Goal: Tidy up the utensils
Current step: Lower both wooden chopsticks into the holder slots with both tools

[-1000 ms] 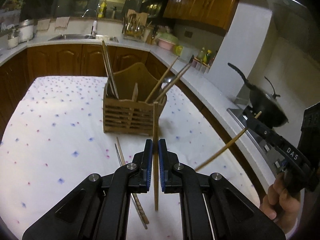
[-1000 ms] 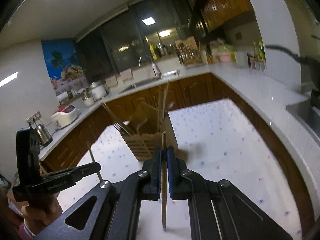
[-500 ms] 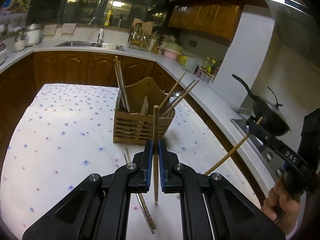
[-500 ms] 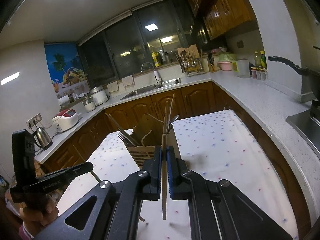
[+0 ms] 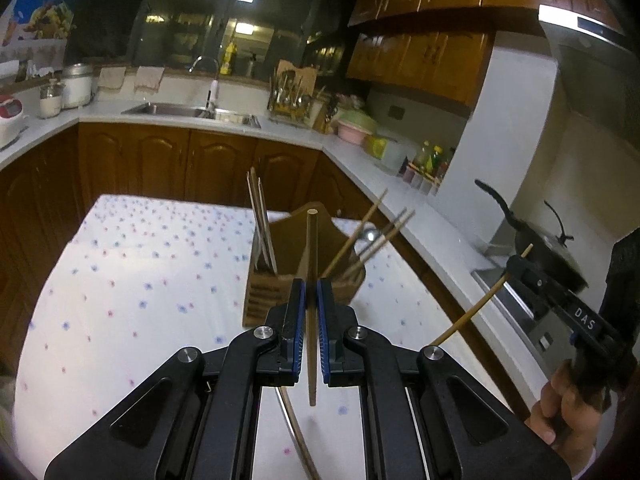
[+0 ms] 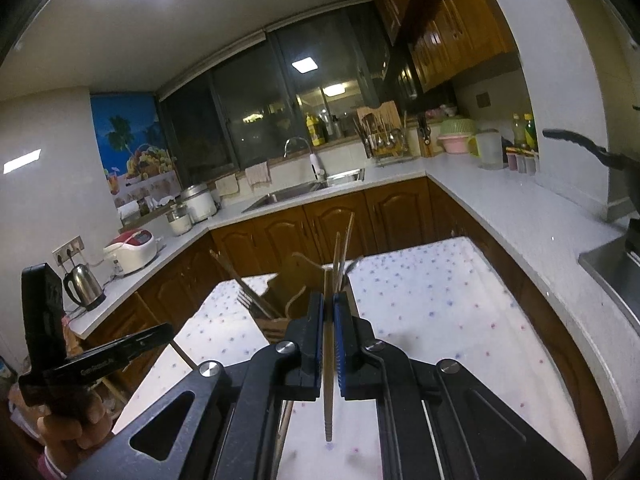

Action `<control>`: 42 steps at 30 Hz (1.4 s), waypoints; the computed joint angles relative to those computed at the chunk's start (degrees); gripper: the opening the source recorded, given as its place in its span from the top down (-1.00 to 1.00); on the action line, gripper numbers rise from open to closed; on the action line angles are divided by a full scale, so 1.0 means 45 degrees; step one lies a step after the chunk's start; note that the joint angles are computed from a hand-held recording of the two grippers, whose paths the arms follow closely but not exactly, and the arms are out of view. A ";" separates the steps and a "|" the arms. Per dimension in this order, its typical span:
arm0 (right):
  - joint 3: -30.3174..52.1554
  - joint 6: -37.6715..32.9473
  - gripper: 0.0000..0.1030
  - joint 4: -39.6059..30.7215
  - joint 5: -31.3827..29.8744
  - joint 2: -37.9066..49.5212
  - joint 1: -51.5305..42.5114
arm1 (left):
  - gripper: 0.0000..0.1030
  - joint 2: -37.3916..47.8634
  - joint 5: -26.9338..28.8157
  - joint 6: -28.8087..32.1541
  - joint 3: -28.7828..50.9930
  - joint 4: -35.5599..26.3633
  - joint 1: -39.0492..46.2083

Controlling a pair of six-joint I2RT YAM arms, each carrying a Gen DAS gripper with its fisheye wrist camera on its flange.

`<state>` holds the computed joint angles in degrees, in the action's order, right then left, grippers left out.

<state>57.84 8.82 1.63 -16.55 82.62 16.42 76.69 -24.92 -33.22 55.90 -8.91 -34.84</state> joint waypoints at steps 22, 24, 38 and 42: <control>0.5146 0.0407 0.90 0.1127 0.1454 0.3957 0.0775 | 0.90 0.3837 -0.0961 0.2175 0.5143 0.0912 0.2095; 0.5457 0.0410 0.90 0.1195 0.1603 0.4343 0.0892 | 0.90 0.4247 -0.0774 0.2013 0.5207 0.1034 0.2239; 0.4948 0.0301 0.90 0.1303 0.1493 0.5971 0.1113 | 0.90 0.5610 0.0465 0.0967 0.4422 0.0985 0.2489; 0.5054 0.0298 0.90 0.0974 0.1334 0.6231 0.1040 | 0.90 0.5710 0.0346 0.0870 0.4434 0.0873 0.2379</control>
